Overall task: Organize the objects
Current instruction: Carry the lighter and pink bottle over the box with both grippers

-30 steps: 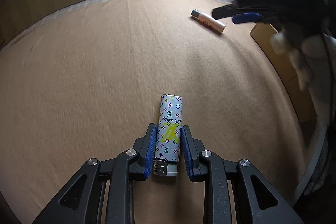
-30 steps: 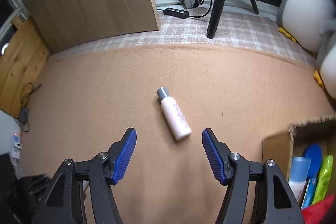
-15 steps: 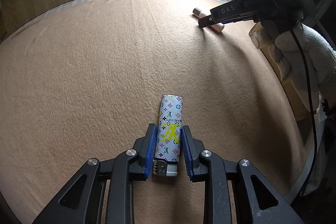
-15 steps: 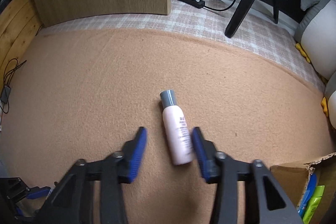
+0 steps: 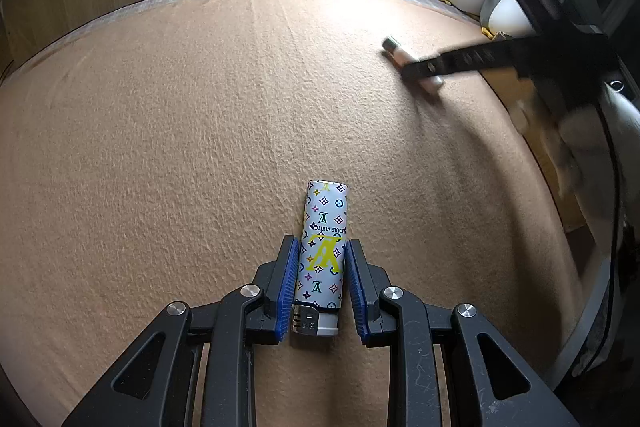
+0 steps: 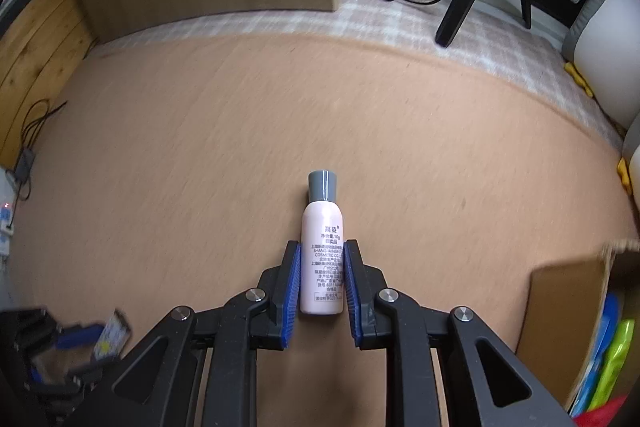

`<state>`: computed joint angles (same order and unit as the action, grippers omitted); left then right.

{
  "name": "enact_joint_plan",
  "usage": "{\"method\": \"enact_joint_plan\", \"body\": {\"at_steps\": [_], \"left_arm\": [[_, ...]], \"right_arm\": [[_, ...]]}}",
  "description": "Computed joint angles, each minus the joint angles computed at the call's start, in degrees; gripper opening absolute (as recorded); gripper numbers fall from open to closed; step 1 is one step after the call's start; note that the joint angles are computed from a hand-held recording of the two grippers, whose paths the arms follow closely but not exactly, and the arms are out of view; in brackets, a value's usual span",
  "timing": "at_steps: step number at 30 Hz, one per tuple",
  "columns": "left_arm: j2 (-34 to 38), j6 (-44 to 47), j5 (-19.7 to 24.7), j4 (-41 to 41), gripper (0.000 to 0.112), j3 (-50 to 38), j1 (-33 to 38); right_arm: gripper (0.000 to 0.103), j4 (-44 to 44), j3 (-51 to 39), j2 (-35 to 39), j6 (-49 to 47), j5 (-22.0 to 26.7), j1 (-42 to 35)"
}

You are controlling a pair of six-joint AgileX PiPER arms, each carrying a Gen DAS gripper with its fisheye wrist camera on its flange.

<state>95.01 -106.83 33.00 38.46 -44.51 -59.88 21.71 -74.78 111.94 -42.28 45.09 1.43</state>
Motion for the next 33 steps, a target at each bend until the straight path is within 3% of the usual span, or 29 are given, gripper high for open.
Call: {"method": "enact_joint_plan", "body": {"at_steps": [10,15,22,25,28,31,33], "left_arm": [[1.31,0.84,1.88,-0.71,0.026,-2.16,-0.21],[1.57,1.67,2.20,-1.39,0.026,-2.61,-0.74],[2.71,3.66,4.29,-2.84,0.026,-4.53,-1.76],[3.25,6.58,3.62,-4.18,0.041,-5.57,-0.91],[5.65,9.75,6.94,-4.94,0.041,-8.68,-1.28],[6.36,9.90,7.22,-4.43,0.040,-9.31,-1.07],[6.15,9.05,8.69,-4.25,0.028,-9.44,-1.96]], "right_arm": [[0.019,6.76,19.66,-13.04,-11.63,-1.91,-3.91],[0.019,9.47,27.55,-19.30,-16.16,-0.29,-7.76],[0.019,11.54,33.31,-23.38,-19.56,-1.29,-11.44],[0.019,11.70,34.02,-24.26,-19.76,-1.17,-12.38],[0.019,11.58,35.01,-25.26,-20.02,-1.67,-12.79],[0.019,11.82,35.47,-25.60,-20.36,-1.98,-13.42],[0.019,11.95,35.54,-25.48,-20.39,-2.29,-13.63]]}}
